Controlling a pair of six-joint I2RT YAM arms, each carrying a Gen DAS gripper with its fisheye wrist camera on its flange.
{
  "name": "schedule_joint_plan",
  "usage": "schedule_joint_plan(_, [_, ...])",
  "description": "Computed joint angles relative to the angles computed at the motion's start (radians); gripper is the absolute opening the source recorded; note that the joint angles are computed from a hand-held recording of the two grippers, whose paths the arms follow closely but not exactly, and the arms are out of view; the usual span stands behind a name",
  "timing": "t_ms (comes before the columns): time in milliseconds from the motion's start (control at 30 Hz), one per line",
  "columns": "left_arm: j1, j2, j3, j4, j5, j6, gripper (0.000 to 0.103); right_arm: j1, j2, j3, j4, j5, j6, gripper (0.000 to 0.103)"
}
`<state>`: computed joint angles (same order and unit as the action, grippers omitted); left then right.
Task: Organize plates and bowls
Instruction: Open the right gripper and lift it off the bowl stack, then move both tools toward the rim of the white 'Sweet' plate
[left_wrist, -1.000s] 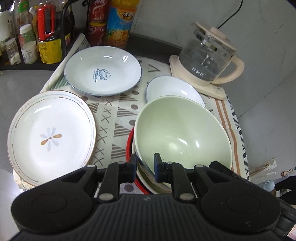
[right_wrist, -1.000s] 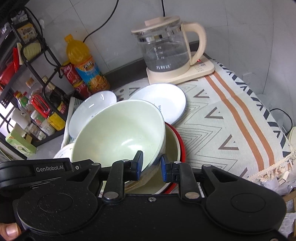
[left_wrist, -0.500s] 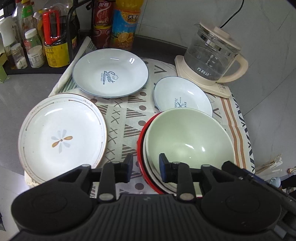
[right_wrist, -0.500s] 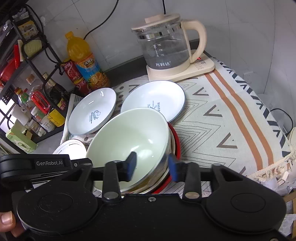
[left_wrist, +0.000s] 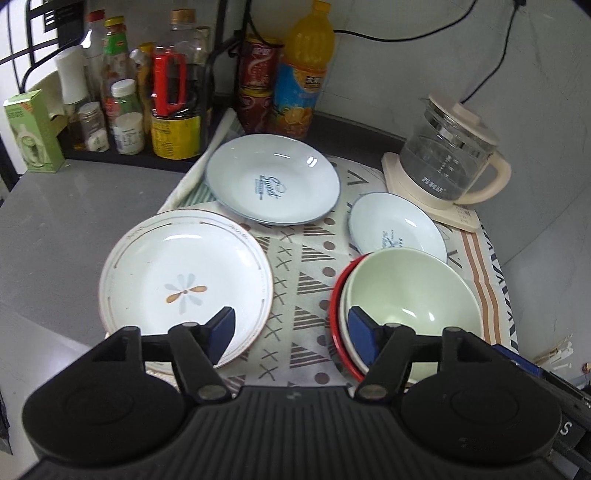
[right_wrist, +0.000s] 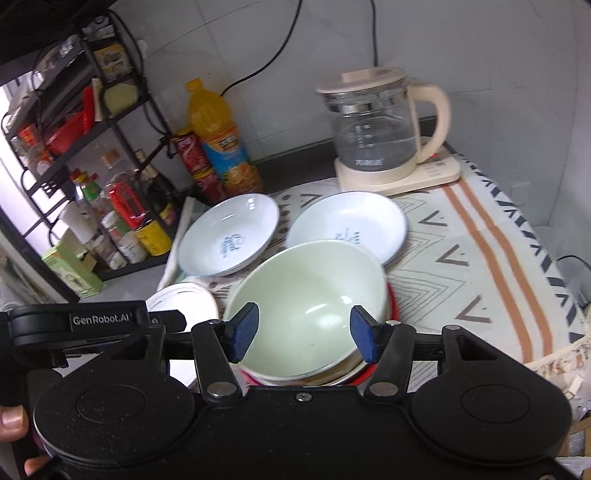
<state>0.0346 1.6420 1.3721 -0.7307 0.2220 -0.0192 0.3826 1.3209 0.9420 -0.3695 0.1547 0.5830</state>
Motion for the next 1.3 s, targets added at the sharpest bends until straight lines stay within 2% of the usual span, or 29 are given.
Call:
schedule_joint_plan(200, [0.050, -0.011, 0.007, -0.025, 0.005, 0.032, 0.069, 0.042, 0.008, 0.020, -0.004, -0.006, 0.002, 0.068])
schedule_joint_plan(300, [0.065, -0.016, 0.009, -0.035, -0.001, 0.059, 0.071, 0.062, 0.019, 0.034, -0.003, 0.000, -0.002, 0.080])
schedule_joint_plan(367, [0.079, -0.021, 0.011, -0.040, -0.007, 0.074, 0.076, 0.081, 0.030, 0.047, -0.004, 0.018, -0.011, 0.087])
schedule_joint_plan(500, [0.120, -0.037, -0.005, -0.017, 0.022, 0.109, 0.080, 0.113, 0.058, 0.078, -0.005, 0.027, -0.022, 0.091])
schedule_joint_plan(567, [0.137, -0.027, 0.001, -0.021, 0.023, 0.129, 0.080, 0.125, 0.077, 0.097, -0.009, 0.034, -0.024, 0.099])
schedule_joint_plan(933, [0.259, 0.109, 0.125, -0.082, 0.125, 0.253, 0.080, 0.185, 0.179, 0.196, -0.037, 0.078, 0.000, 0.103])
schedule_joint_plan(1300, [0.344, 0.335, 0.404, -0.216, 0.208, 0.383, 0.080, 0.262, 0.364, 0.399, -0.125, 0.135, 0.064, 0.103])
